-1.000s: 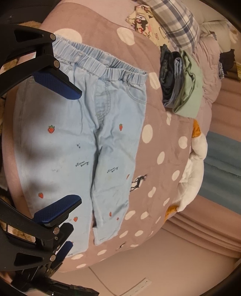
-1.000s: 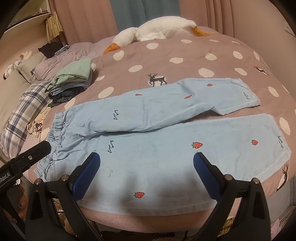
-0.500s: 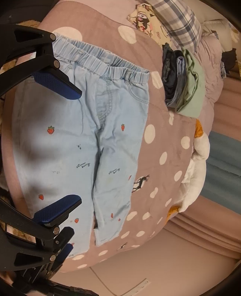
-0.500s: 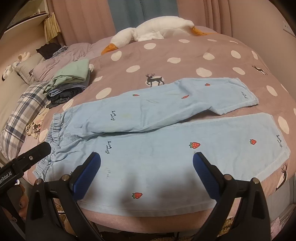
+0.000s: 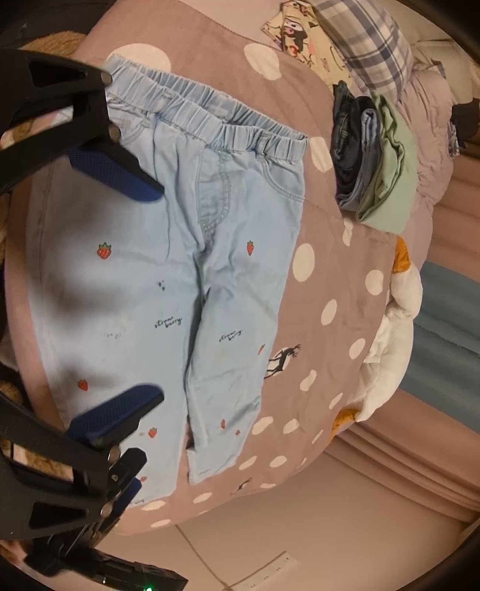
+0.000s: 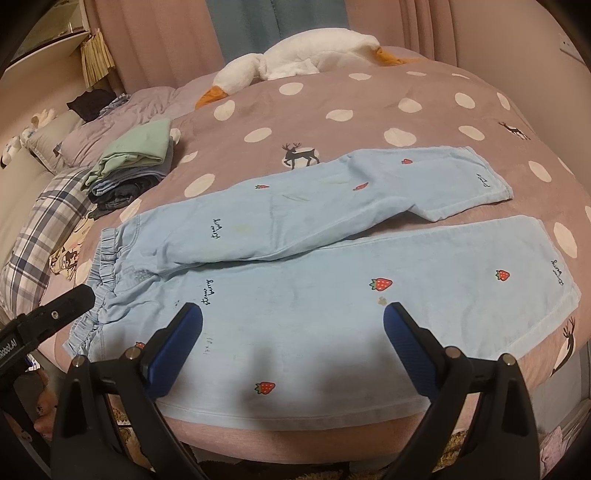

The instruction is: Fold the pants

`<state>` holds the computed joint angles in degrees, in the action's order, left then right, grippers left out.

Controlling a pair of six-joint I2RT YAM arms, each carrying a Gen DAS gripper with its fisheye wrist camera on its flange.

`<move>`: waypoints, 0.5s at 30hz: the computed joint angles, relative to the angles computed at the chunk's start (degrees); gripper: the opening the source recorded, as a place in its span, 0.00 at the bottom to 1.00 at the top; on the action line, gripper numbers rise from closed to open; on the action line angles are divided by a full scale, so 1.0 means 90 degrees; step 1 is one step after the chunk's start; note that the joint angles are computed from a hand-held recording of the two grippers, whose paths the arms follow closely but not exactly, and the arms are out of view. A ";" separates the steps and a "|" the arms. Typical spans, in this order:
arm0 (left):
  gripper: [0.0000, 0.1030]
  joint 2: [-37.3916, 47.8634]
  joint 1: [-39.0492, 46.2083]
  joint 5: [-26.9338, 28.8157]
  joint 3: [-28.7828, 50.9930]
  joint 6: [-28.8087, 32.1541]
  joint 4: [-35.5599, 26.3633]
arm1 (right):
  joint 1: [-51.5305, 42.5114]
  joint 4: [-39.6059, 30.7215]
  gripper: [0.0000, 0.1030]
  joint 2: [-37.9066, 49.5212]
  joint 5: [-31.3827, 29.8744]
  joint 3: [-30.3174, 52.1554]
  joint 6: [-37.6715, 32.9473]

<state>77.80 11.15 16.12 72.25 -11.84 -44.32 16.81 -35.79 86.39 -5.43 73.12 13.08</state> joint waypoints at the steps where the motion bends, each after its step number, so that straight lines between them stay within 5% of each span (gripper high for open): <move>1: 0.93 0.0001 0.0000 0.0027 0.0005 -0.0008 0.0003 | -0.0005 0.0013 0.96 -0.0014 0.0022 -0.0009 -0.0003; 15: 0.93 0.0245 -0.0032 -0.0066 0.0192 0.0003 -0.0131 | -0.0166 0.0050 0.95 -0.0054 -0.0078 -0.0063 0.0015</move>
<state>80.01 10.87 15.53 73.98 -11.82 -45.49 15.32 -35.34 85.91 -6.13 72.55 13.21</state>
